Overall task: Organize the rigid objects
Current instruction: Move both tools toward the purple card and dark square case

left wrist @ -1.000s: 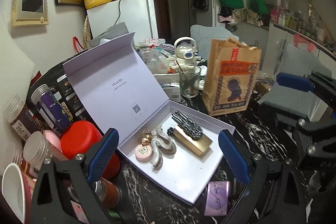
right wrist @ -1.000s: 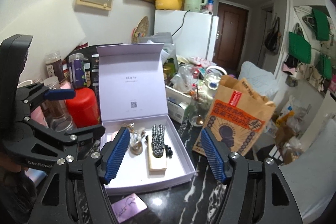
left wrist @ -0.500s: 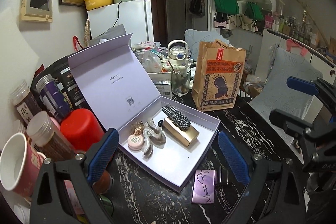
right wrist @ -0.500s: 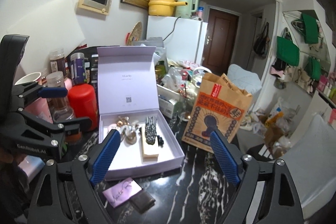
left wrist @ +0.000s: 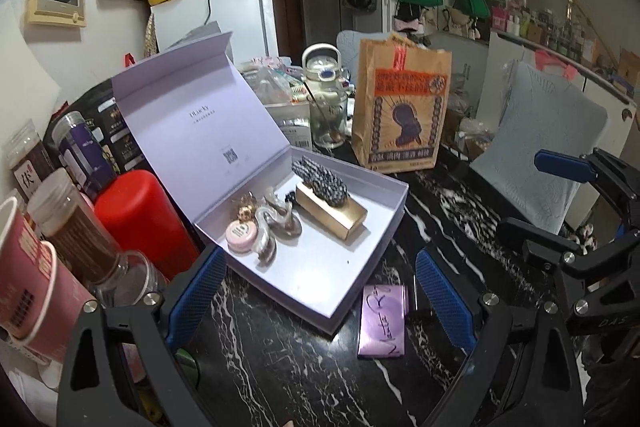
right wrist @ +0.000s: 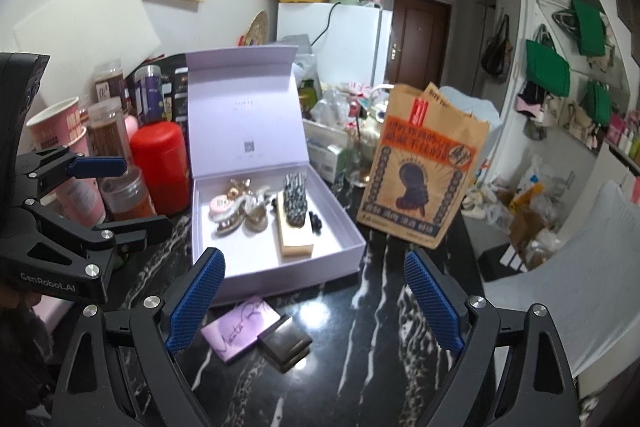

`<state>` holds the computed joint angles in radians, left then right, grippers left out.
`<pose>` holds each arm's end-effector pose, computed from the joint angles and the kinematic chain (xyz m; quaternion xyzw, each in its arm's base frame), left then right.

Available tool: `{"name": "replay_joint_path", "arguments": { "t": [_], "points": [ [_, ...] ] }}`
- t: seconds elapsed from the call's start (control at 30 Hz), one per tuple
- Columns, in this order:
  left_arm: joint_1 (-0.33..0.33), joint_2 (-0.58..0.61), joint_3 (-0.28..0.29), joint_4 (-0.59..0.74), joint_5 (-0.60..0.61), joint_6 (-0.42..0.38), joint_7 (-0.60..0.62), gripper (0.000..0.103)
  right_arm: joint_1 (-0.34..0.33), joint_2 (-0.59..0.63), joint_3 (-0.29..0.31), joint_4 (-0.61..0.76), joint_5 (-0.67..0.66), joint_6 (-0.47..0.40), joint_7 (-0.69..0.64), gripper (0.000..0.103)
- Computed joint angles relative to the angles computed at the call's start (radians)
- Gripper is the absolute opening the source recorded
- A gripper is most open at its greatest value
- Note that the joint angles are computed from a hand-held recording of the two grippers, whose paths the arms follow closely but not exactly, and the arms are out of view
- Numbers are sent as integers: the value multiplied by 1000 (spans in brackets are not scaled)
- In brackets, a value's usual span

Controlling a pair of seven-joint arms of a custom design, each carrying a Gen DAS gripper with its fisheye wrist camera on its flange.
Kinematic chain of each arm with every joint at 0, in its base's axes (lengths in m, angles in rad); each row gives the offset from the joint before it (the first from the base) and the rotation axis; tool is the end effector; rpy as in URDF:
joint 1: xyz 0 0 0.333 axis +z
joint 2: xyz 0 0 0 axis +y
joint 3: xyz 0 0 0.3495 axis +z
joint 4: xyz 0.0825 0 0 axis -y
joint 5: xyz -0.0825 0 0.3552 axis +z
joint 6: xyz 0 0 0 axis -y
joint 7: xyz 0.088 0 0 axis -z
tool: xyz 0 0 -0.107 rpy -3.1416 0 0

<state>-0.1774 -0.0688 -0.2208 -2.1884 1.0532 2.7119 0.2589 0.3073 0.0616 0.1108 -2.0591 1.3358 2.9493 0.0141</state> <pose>0.4739 -0.2354 0.5162 -0.6586 0.6237 -0.2717 0.3214 0.5398 0.1682 0.5106 -0.8051 0.3556 -0.2309 0.4147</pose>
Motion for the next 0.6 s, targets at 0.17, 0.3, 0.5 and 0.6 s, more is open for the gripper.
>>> {"name": "replay_joint_path", "arguments": {
  "t": [0.17,0.3,0.5,0.6],
  "points": [
    [-1,18,3,-19,-15,38,0,97,0,11,2,-19,23,0,-25,92],
    [2,29,8,-41,12,75,-42,97,-6,20,0,-34,53,-21,-46,92],
    [-5,67,14,-59,-45,103,22,97,-14,46,1,-51,76,-28,-45,92],
    [-9,88,18,-62,-41,116,20,97,-15,57,4,-59,105,-22,-64,92]
  ]
}}
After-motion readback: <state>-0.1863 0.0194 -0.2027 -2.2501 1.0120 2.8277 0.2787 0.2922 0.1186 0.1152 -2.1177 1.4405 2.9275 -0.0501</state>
